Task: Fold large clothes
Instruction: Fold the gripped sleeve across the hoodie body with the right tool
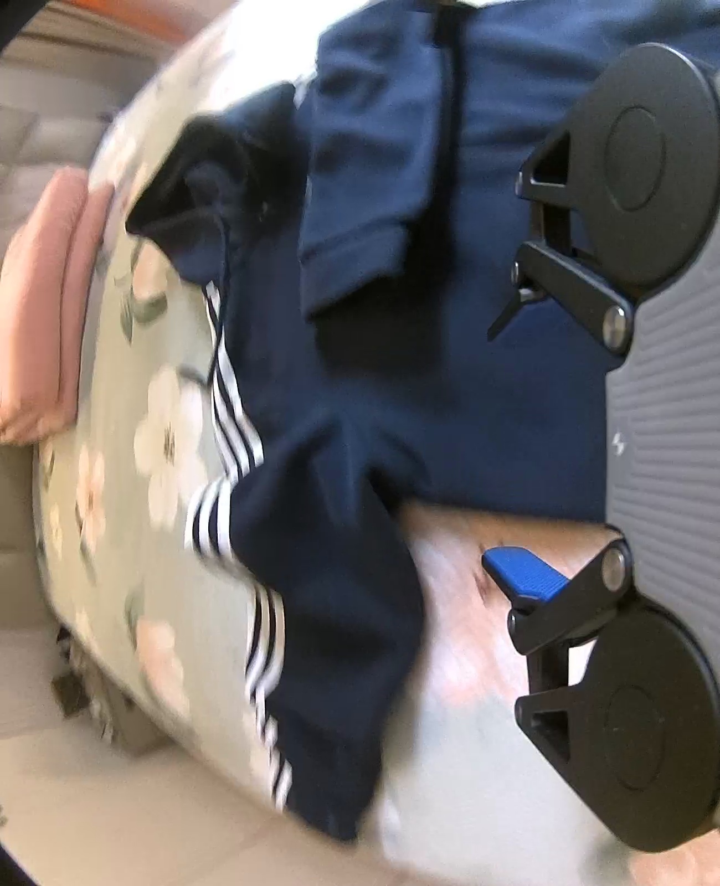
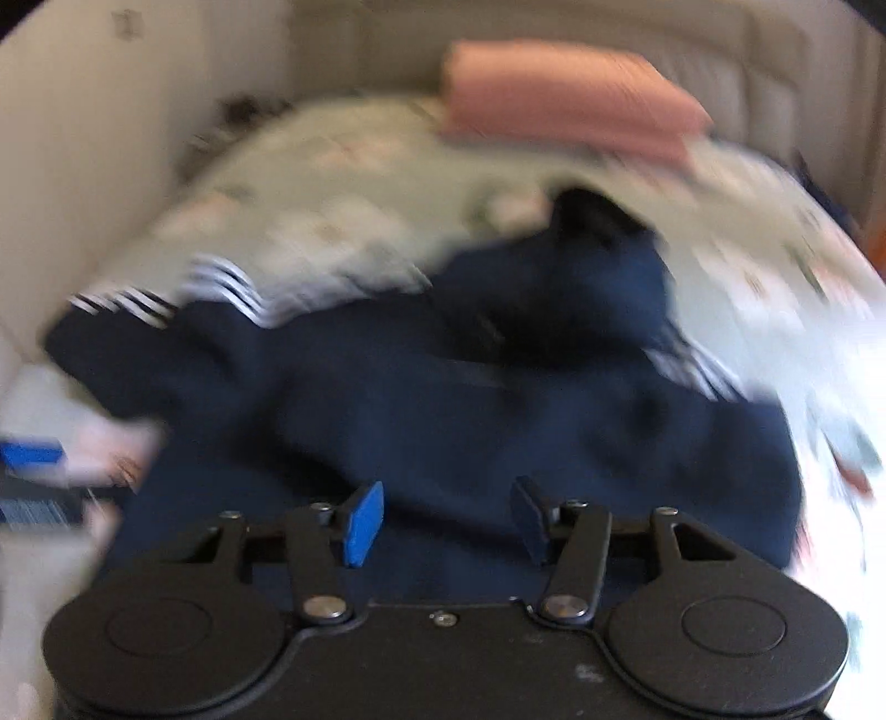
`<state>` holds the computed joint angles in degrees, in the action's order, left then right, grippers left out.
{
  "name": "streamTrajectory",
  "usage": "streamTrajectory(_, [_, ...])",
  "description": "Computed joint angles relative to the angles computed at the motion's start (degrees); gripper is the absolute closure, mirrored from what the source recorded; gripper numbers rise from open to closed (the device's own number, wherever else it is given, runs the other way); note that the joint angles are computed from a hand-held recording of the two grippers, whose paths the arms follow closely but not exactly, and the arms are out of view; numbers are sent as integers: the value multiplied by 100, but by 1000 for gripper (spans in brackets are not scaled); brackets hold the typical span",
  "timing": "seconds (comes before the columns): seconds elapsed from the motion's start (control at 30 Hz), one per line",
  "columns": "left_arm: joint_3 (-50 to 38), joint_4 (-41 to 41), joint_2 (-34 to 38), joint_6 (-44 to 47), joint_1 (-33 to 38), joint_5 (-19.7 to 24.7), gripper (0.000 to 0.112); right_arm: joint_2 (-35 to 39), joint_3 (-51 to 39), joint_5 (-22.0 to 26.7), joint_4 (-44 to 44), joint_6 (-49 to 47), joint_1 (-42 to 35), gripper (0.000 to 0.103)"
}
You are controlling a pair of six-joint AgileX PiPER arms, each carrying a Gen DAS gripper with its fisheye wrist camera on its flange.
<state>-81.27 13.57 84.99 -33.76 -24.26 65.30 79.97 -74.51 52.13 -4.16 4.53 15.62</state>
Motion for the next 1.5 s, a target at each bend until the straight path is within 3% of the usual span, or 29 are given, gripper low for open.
streamTrajectory(0.17, [-193,-1949,924,757,859,-1162,33,-139,523,-135,-89,30,-614,39])
streamTrajectory(0.27, [-311,-2788,1354,863,1125,-1516,46,-80,622,-276,-13,136,-656,39])
streamTrajectory(0.43, [-684,-3076,1921,998,1095,-1603,47,187,531,-474,233,-14,-736,39])
streamTrajectory(0.6, [-917,-2835,2180,969,873,-1841,50,435,369,-638,110,31,-689,39])
streamTrajectory(0.67, [-1092,-2633,2320,920,739,-1850,60,571,320,-753,52,102,-671,39])
streamTrajectory(0.77, [-1375,-2017,2453,707,459,-1759,103,812,190,-833,17,197,-656,39])
streamTrajectory(0.8, [-1380,-1946,2443,678,405,-1819,105,880,147,-846,8,225,-650,39])
streamTrajectory(0.9, [-1358,-1470,2294,428,272,-1977,106,1040,14,-853,-63,301,-619,39])
streamTrajectory(1.0, [-1228,-1541,1880,516,480,-2256,107,1091,-120,-843,-3,224,-603,39])
streamTrajectory(1.17, [-1265,-660,1110,383,866,-2272,107,1141,-346,-838,80,270,-463,39])
streamTrajectory(1.23, [-1512,-723,1285,850,1093,-1810,103,1208,-403,-877,178,236,-399,39])
streamTrajectory(1.3, [-1924,-911,1856,1403,1270,-924,96,1320,-478,-865,85,317,-301,39])
streamTrajectory(1.37, [-1947,-333,2184,1269,1167,-321,93,1424,-562,-832,-200,501,-193,39])
streamTrajectory(1.4, [-1706,-107,2034,1141,1125,-364,90,1433,-560,-869,-371,586,-150,39])
streamTrajectory(1.47, [-915,283,1364,502,1060,-862,89,1452,-533,-955,-781,800,-68,39])
streamTrajectory(1.5, [-601,435,1061,285,1046,-1071,82,1501,-571,-939,-931,861,-45,45])
